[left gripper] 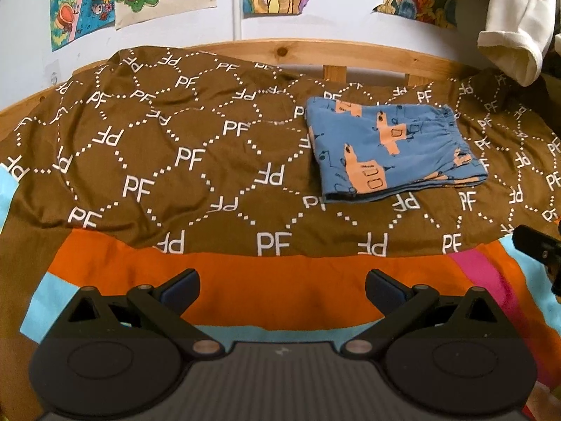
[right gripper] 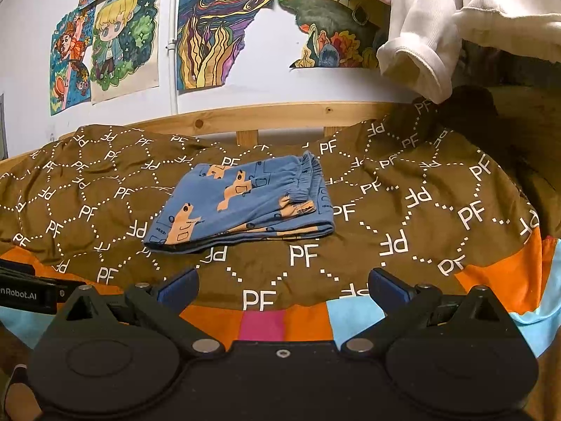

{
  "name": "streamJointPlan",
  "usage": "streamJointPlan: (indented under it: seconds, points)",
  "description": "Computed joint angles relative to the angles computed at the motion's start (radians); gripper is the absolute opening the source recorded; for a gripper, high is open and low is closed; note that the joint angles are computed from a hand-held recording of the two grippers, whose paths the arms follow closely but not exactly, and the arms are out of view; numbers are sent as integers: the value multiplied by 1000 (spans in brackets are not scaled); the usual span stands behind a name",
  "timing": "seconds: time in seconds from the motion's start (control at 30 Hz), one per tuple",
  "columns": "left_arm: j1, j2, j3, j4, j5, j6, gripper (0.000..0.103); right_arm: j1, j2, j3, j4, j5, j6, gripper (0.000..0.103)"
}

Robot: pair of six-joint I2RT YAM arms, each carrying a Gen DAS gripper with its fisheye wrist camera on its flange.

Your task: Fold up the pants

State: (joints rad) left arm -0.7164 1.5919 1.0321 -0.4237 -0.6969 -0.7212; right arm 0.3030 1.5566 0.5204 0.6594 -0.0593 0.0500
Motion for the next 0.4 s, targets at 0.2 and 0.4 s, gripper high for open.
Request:
streamJointPlan:
  seconds: [0.2,0.4]
  points:
    - [2,-4,-3,-3,11,4,103,2,1,2,-3,3,0,102]
    - [1,-2,0,-7,12,4,103,2,1,-1,1,2,-1,102]
